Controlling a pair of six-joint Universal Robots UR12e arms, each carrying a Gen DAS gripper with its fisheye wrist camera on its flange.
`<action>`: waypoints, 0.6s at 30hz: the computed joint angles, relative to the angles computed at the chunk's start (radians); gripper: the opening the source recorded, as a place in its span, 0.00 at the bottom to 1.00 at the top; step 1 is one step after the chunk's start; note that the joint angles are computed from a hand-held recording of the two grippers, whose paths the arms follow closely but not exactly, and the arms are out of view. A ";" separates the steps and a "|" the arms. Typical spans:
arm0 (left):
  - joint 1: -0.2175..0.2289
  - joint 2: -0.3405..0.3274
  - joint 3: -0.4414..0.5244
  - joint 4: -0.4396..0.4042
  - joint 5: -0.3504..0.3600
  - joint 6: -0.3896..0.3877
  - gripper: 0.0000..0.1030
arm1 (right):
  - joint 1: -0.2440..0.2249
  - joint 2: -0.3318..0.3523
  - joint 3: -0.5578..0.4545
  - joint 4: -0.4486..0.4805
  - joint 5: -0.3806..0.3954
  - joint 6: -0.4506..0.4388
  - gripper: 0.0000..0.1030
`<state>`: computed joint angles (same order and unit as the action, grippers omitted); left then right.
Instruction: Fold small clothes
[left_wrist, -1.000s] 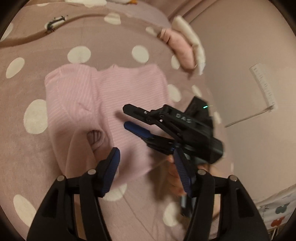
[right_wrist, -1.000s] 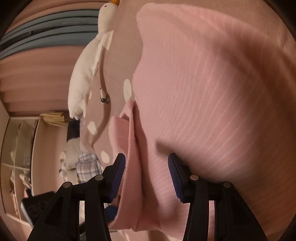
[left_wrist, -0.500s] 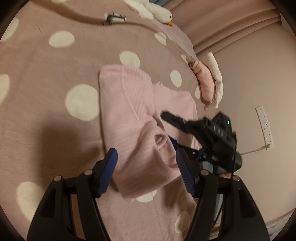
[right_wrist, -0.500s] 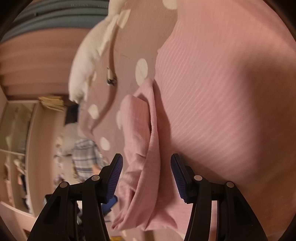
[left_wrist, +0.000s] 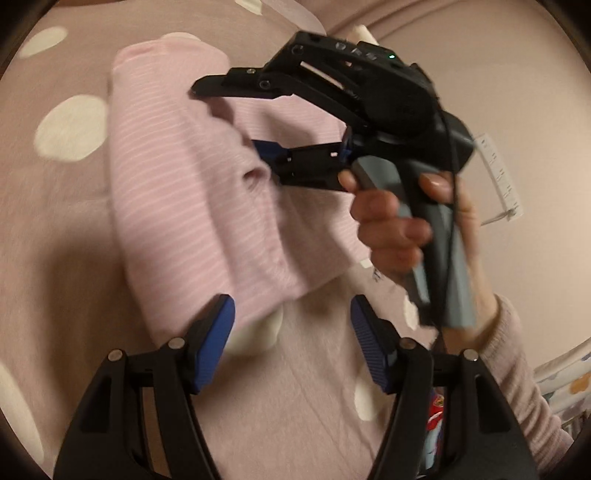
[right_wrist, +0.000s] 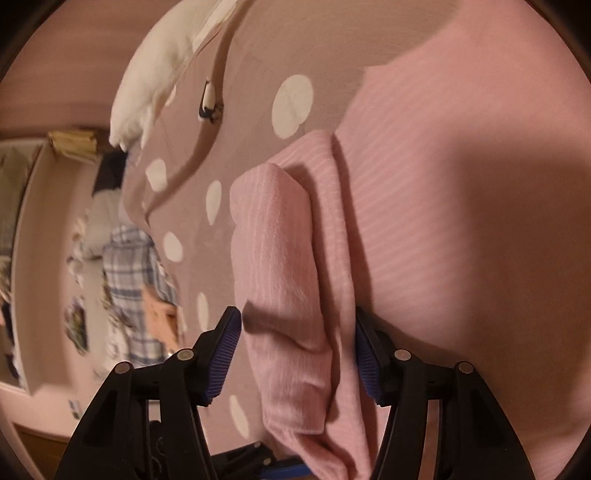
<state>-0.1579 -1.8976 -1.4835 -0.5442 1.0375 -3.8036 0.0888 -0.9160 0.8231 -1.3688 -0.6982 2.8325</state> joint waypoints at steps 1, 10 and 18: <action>0.003 0.012 -0.017 0.012 -0.002 -0.009 0.63 | 0.006 0.001 -0.004 -0.007 -0.019 -0.004 0.58; 0.010 0.101 -0.114 0.033 0.093 -0.076 0.63 | 0.036 -0.057 0.086 -0.232 -0.179 0.019 0.15; 0.019 0.144 -0.155 0.027 0.135 -0.104 0.63 | 0.002 -0.131 0.130 -0.414 -0.176 -0.067 0.13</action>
